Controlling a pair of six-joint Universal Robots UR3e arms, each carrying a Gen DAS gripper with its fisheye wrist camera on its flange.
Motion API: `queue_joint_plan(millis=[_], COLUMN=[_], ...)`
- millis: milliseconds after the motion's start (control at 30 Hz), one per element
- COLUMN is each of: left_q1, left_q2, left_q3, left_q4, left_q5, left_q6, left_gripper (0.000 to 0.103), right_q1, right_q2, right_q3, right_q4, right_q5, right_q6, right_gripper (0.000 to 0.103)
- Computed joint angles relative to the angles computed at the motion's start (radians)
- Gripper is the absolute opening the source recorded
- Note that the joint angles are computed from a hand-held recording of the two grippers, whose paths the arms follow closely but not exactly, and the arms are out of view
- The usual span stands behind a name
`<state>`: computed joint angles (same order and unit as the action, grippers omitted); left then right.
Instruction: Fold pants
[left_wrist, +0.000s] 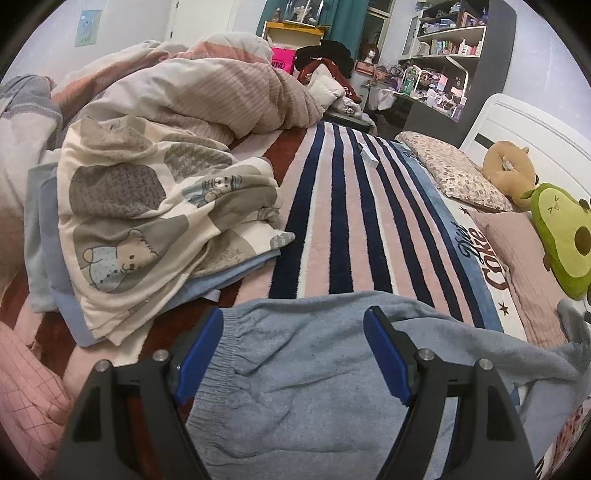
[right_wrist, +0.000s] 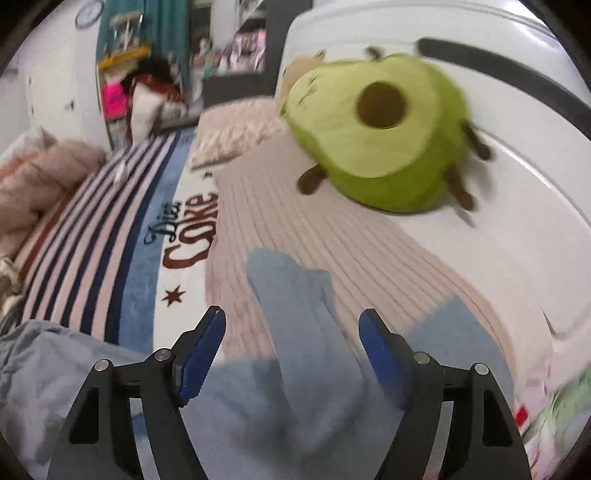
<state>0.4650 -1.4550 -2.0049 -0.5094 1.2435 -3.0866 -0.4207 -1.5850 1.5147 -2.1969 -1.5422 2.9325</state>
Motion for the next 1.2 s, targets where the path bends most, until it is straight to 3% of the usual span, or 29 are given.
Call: queue_joint_plan(millis=[100,133,167,233,333,467,567,667,800,833,933,967,1200], left_q1=[0.021,0.024,0.025,0.028,0.031,0.037,0.045,0.057,0.057,0.056,0.053,0.048,0.011], left_q2=[-0.008,-0.013,-0.017,-0.022,-0.020,-0.016,-0.029,-0.055,-0.097,-0.106,-0.136,-0.143,-0.284], left_q3=[0.002,0.003,0.004,0.003,-0.001,-0.013,-0.020,-0.017,0.004,0.013,0.051,0.062,0.204], left_q4=[-0.009,-0.008,-0.007,-0.005,0.000,0.014,0.030,0.032,0.036,0.032,0.015,0.014,-0.110], left_q5=[-0.018,-0.017,-0.013,-0.010,-0.005,0.012,0.031,0.037,0.055,0.053,0.058,0.072,0.101], left_q6=[-0.003,-0.003,-0.004,-0.005,-0.008,-0.015,-0.018,-0.024,-0.023,-0.022,-0.013,-0.011,0.045], left_gripper=[0.075,0.075,0.075,0.075,0.075,0.075,0.075,0.075,0.075,0.076,0.079,0.079,0.083], right_q1=[0.007,-0.006,-0.019,-0.054,-0.123,-0.171,-0.217,-0.251,-0.340,-0.362,-0.405,-0.418,-0.451], right_q2=[0.216,0.239,0.239,0.191,0.057,0.016,0.068,0.126,0.125,0.115,0.092,0.078,0.098], right_q3=[-0.242,-0.262,-0.251,-0.161,0.004,0.035,-0.009,-0.030,0.003,0.015,0.027,0.032,-0.031], right_q4=[0.216,0.252,0.262,0.183,-0.004,-0.196,-0.266,-0.246,-0.174,-0.161,-0.134,-0.133,-0.004], right_q5=[0.002,0.014,0.020,0.055,0.162,0.217,0.165,0.097,0.175,0.205,0.284,0.305,0.414], right_q6=[-0.001,0.002,0.004,0.009,0.023,0.101,0.186,0.177,0.172,0.169,0.118,0.098,-0.024], right_gripper=[0.072,0.066,0.042,0.010,0.004,0.004,0.004,0.006,0.009,0.014,0.049,0.056,0.063])
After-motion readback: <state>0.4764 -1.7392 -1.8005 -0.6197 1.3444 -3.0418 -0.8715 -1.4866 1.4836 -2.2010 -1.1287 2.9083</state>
